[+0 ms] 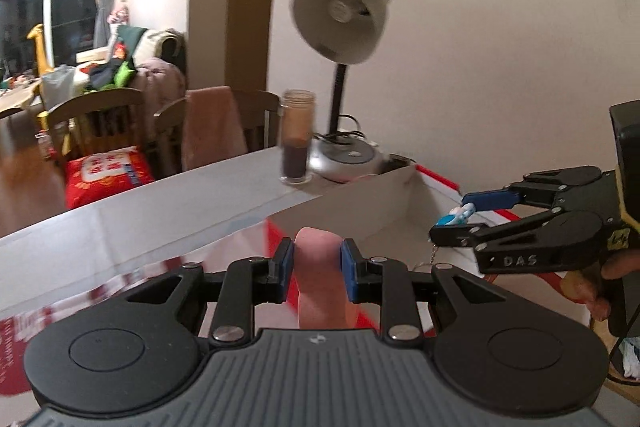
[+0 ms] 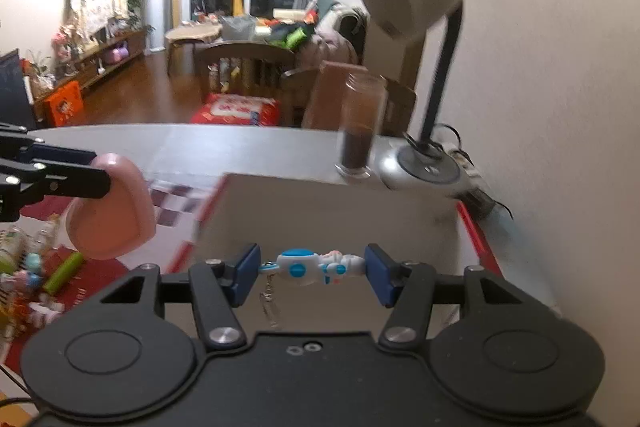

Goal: Organize rigid objects
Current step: 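Carry the pink heart and astronaut figure over the open red shoebox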

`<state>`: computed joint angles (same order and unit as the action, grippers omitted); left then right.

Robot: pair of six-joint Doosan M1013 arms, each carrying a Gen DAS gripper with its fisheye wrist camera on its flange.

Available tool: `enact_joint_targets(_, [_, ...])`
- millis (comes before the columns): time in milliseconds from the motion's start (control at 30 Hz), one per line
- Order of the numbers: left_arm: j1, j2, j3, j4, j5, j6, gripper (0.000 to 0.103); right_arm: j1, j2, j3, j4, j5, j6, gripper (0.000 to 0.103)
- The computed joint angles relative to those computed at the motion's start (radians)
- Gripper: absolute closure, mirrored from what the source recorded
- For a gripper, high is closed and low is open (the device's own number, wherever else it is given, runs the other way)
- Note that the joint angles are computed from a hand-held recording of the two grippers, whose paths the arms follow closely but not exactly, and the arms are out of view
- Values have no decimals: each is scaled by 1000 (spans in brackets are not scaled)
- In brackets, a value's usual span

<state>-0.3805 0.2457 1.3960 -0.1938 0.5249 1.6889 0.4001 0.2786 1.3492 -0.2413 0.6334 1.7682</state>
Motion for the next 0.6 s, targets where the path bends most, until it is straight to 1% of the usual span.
enact_joint_targets(100, [-14,55,-67,-23,48,20,78,-19,16,-8,6,24,-22,46])
enact_joint_targets(200, [-33,105,-128,3,85,27,78,-35,26,-12,16,55,-38,46])
enact_joint_targets(333, [-50,176,-215,1,157,63,78,-55,47,-27,43,117,-77,46])
enact_joint_targets(467, [-64,239,-288,9,237,75,78,-66,66,-44,68,170,-130,46])
enact_joint_targets(600, [-70,302,-370,13,335,56,78,-81,85,-71,133,242,-203,46])
